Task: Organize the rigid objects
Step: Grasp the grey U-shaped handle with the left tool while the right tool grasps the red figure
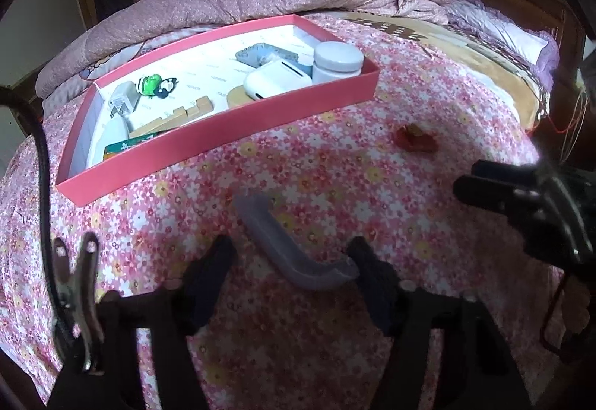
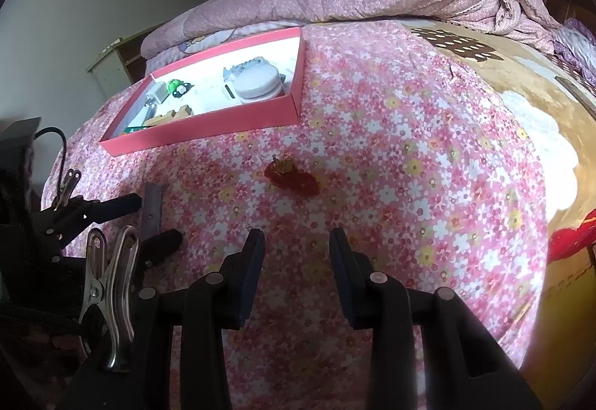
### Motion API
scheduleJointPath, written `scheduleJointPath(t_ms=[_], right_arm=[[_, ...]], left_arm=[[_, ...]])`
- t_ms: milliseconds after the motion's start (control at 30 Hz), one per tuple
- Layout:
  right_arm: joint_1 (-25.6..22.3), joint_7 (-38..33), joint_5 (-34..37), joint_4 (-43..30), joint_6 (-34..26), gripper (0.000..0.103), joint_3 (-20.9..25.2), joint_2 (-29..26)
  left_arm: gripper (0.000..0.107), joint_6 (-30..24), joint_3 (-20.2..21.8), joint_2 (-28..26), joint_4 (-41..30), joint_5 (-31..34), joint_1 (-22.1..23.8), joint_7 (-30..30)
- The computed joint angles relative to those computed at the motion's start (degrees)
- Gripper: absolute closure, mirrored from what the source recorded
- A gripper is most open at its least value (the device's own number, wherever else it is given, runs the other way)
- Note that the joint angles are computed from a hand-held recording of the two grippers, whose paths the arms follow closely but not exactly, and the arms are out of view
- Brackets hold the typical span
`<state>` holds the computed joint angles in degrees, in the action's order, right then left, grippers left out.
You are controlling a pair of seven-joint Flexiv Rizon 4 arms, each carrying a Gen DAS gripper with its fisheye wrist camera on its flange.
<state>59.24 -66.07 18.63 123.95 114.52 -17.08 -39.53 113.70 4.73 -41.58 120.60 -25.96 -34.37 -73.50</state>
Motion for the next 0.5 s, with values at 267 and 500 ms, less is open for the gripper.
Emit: scheduleJointPath(t_ms=[267, 500], right_arm=[[3.28, -0.15, -0.05, -1.36, -1.77, 0.066, -4.75, -1.13], [4.82, 0.67, -1.97, -3.87, -3.92, 0.066, -8.52, -2.89]], left_arm=[[0.078, 0.71, -1.63, 1.08, 1.40, 1.05, 2.61, -1.88], [0.082, 1.31, -3.31, 2.55, 3.66, 3.53, 6.52, -5.25]])
